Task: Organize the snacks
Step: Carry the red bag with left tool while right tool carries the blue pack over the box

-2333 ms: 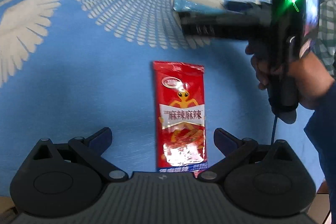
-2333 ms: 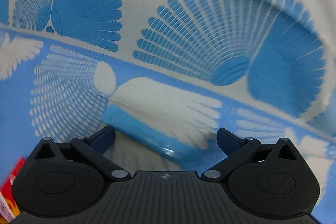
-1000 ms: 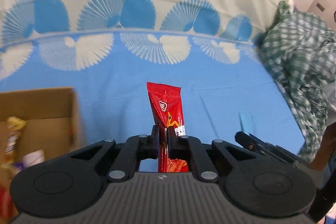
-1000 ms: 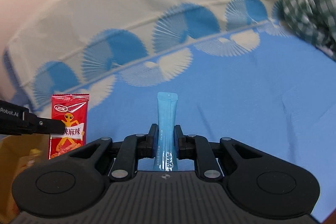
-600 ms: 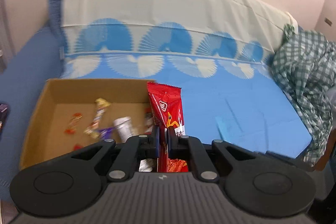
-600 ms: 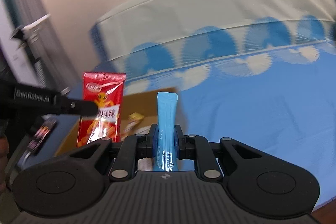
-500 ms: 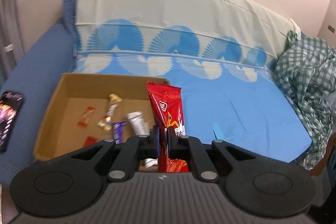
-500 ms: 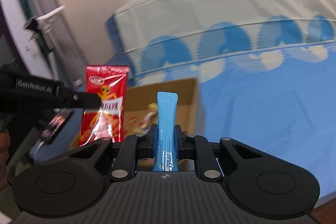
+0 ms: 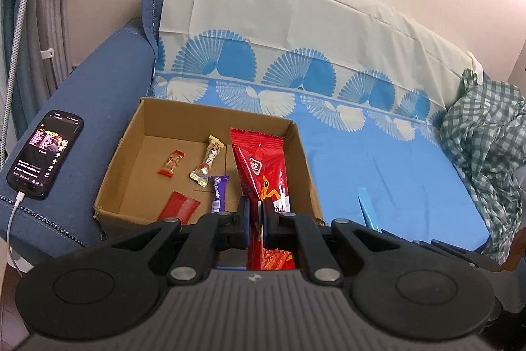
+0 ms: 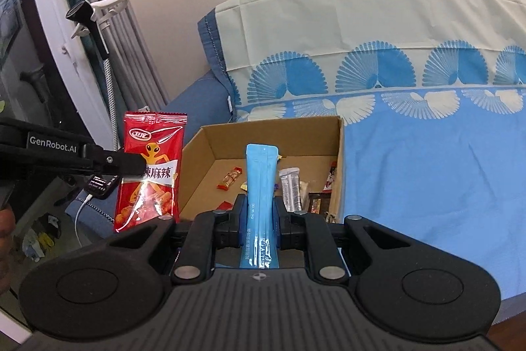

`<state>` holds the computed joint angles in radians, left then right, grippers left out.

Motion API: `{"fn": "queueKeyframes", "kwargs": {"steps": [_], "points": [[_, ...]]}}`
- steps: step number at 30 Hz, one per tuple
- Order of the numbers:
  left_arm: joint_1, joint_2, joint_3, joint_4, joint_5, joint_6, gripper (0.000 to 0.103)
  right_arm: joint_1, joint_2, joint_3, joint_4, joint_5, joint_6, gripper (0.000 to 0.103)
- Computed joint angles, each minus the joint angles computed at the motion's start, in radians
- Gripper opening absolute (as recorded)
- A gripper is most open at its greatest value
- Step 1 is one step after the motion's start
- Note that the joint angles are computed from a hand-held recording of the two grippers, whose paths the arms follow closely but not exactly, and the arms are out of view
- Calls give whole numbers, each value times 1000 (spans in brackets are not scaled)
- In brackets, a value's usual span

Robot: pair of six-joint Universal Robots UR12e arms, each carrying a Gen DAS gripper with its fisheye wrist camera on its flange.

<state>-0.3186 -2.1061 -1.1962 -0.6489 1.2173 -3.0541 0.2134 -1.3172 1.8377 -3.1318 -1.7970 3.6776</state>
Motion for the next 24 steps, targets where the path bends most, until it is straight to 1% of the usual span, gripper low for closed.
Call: {"fn": "queueKeyframes", "kwargs": {"steps": [6, 9, 16, 24], "points": [[1, -14, 20, 6, 0, -7, 7, -5, 5, -14, 14, 8, -13, 16], [2, -25, 35, -6, 8, -9, 7, -7, 11, -22, 22, 15, -23, 16], [1, -67, 105, -50, 57, -7, 7, -19, 38, -60, 53, 48, -41, 16], [-6, -130, 200, -91, 103, 23, 7, -34, 84, -122, 87, 76, -58, 16]]}}
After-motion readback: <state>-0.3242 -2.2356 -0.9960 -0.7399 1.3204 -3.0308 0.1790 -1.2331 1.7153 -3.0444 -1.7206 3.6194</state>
